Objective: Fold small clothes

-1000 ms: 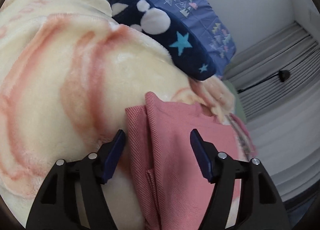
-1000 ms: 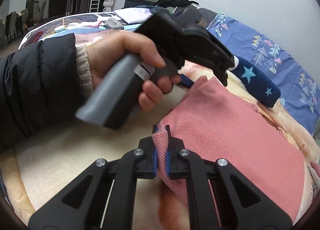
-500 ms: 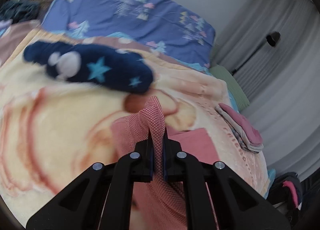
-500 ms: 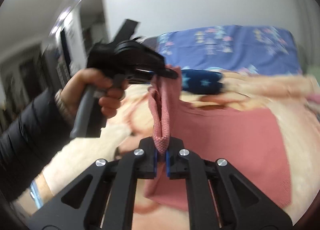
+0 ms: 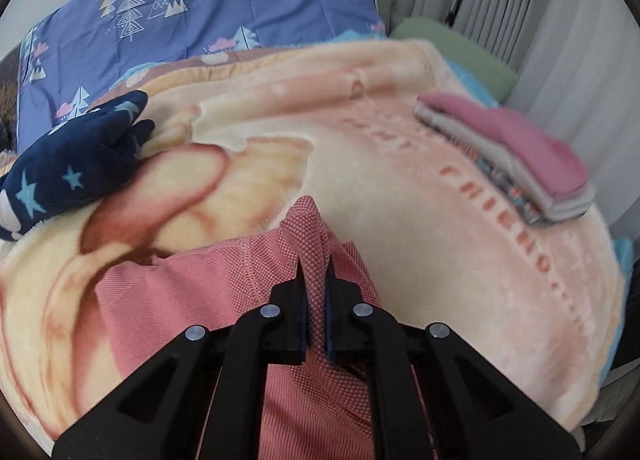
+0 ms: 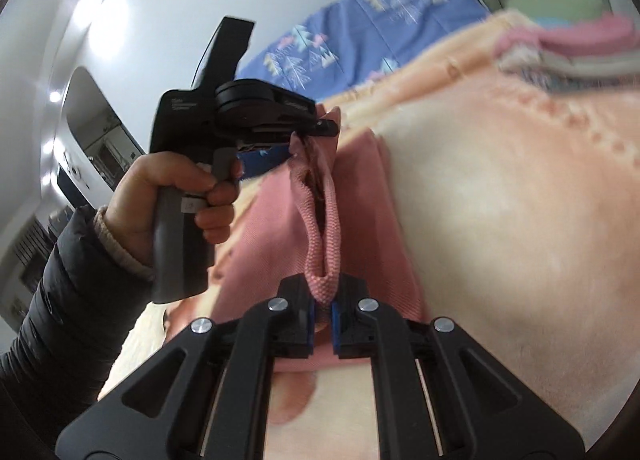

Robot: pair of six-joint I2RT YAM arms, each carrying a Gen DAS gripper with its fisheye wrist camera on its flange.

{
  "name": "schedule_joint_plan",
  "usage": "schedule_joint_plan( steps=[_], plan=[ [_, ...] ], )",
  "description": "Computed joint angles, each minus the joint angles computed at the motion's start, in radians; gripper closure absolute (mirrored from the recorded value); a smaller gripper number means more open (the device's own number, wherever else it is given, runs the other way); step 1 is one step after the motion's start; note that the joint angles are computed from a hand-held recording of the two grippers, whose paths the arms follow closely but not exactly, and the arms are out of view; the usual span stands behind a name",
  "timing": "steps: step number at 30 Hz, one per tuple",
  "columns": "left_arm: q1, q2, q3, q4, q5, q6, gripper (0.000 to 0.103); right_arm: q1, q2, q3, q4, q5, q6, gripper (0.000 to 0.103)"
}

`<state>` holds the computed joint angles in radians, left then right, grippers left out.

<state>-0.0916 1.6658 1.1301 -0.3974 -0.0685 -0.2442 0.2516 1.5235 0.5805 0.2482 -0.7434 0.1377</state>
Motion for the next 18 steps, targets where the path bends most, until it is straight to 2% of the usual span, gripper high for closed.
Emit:
schedule_joint_plan(
  steps=[2, 4, 5, 7, 9, 13, 15, 18],
  plan=[
    [-0.024, 0.047, 0.019, 0.001, -0.019, 0.024, 0.096, -0.019, 0.028, 0.001, -0.007, -0.031, -0.007, 0.097],
    [-0.042, 0.050, 0.005, 0.037, -0.033, 0.051, 0.086, -0.034, 0.061, 0.011, -0.011, -0.061, -0.003, 0.097],
    [-0.035, 0.036, -0.009, 0.050, -0.011, 0.057, 0.075, -0.044, 0.082, 0.021, -0.017, -0.082, -0.005, 0.097],
    [-0.025, -0.030, -0.049, 0.085, 0.029, 0.050, 0.066, -0.053, 0.115, 0.039, -0.028, -0.099, -0.007, 0.097],
    [-0.028, -0.120, -0.098, 0.114, 0.017, 0.054, 0.061, -0.062, 0.149, 0.054, -0.039, -0.123, -0.008, 0.097],
    [-0.014, -0.400, -0.256, 0.060, -0.037, 0.131, 0.050, -0.082, 0.178, 0.075, -0.061, -0.171, -0.007, 0.097],
    [-0.101, -0.583, -0.379, 0.009, -0.097, 0.116, 0.047, -0.080, 0.187, 0.087, -0.076, -0.185, 0.006, 0.097],
    [-0.320, -0.804, -0.522, -0.124, -0.248, -0.008, 0.042, -0.094, 0.233, 0.131, -0.106, -0.208, 0.003, 0.097]
  ],
)
